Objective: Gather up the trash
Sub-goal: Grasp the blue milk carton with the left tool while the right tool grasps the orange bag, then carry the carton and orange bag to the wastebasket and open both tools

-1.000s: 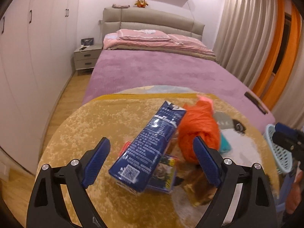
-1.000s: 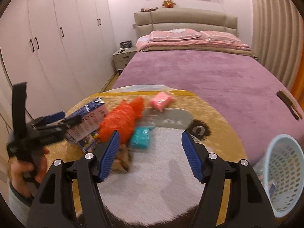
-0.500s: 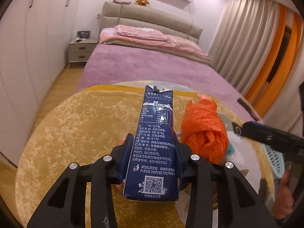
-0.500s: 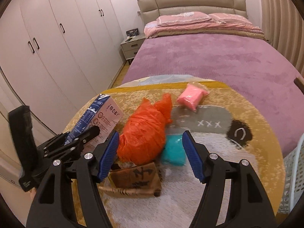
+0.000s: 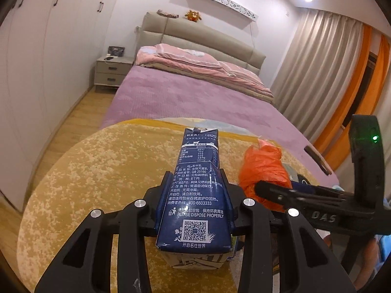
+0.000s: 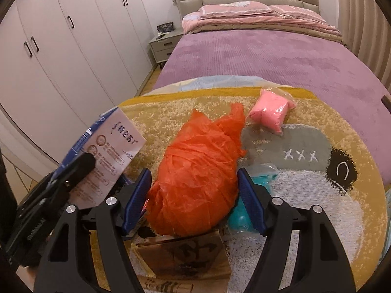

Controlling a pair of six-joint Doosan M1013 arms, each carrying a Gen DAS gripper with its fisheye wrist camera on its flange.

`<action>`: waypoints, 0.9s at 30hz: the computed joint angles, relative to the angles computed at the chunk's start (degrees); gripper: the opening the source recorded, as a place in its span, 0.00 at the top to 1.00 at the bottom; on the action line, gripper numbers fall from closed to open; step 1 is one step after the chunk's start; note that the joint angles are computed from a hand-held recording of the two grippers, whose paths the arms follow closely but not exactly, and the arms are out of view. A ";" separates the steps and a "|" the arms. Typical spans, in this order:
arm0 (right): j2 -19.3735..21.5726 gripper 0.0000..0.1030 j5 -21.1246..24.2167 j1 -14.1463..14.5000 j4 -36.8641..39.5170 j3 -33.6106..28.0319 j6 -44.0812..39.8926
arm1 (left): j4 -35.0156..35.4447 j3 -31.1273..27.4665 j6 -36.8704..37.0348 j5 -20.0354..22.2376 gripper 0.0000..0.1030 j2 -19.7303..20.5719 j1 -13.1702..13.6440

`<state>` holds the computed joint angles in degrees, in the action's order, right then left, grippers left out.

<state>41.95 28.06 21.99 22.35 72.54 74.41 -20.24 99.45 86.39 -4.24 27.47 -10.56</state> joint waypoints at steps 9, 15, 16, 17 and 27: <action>-0.96 0.65 -2.55 -0.15 2.51 1.52 -3.58 | 28.73 1.22 -30.40 -3.24 0.66 -0.53 0.73; -4.06 0.66 -6.00 -1.15 10.35 5.25 -10.66 | 29.50 2.40 -29.60 -6.94 0.66 -1.91 -0.04; -4.64 0.66 -6.53 -1.35 11.63 5.88 -11.78 | 30.88 2.65 -30.75 -7.59 0.66 -2.34 -0.27; -5.32 0.66 -7.09 -1.69 13.54 6.63 -13.47 | 31.64 2.74 -31.43 -7.93 0.66 -2.56 -0.48; -13.28 0.66 -14.26 -6.26 32.93 16.61 -29.42 | 43.77 2.56 -39.81 -10.17 0.66 -4.82 -4.28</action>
